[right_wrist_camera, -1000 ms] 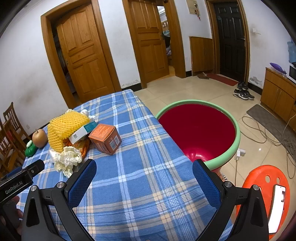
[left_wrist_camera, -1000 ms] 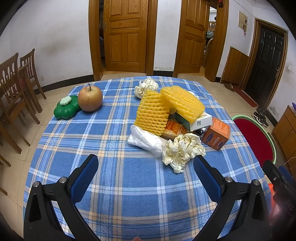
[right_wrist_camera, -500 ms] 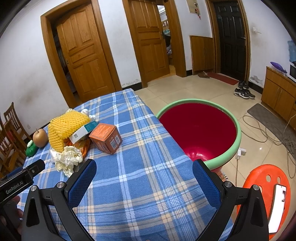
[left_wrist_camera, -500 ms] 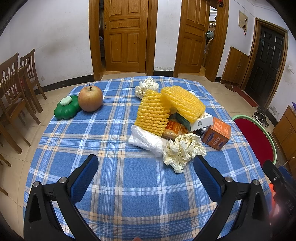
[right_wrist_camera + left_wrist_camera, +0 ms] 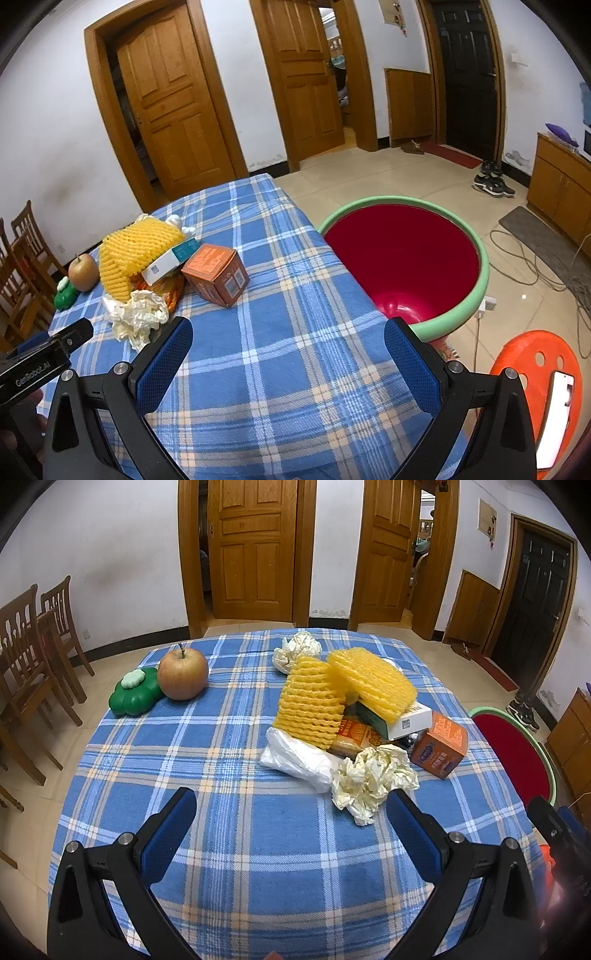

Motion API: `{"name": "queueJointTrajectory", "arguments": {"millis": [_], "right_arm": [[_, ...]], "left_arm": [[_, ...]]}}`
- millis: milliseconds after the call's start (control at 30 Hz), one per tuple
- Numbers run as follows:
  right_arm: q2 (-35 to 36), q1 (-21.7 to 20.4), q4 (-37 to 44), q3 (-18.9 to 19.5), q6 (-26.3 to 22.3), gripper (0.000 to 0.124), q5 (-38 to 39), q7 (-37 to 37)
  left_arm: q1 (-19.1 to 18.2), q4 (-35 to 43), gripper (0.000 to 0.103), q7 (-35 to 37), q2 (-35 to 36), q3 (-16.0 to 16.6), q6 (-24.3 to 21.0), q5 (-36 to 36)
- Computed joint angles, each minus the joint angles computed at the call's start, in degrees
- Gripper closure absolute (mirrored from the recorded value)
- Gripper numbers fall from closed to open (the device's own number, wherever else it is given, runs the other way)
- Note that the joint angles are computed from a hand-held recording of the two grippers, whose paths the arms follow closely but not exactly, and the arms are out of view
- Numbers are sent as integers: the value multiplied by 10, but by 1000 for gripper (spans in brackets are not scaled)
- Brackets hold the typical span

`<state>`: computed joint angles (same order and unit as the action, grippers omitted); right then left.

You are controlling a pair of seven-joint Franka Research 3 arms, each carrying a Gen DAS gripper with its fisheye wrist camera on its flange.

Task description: Collect trash

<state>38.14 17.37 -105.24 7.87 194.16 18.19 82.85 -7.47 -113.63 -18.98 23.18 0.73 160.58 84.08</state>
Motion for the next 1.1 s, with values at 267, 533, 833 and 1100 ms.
{"name": "queueJointTrajectory", "arguments": {"millis": [267,533,833,1100], "right_arm": [[26,-16,55,14,-48,21,-14,-9],[78,-6,155,10,-123,21,-23,-36],[146,21,286,-12,-227,21,-26,-52],[206,48,392,-43,-291,21,-46,-30]], "left_arm": [[7,17,2,46,15,6,4,-39],[12,49,2,116,47,22,17,-108],[17,95,4,230,97,32,35,-239],[42,108,16,321,131,12,89,-384]]}}
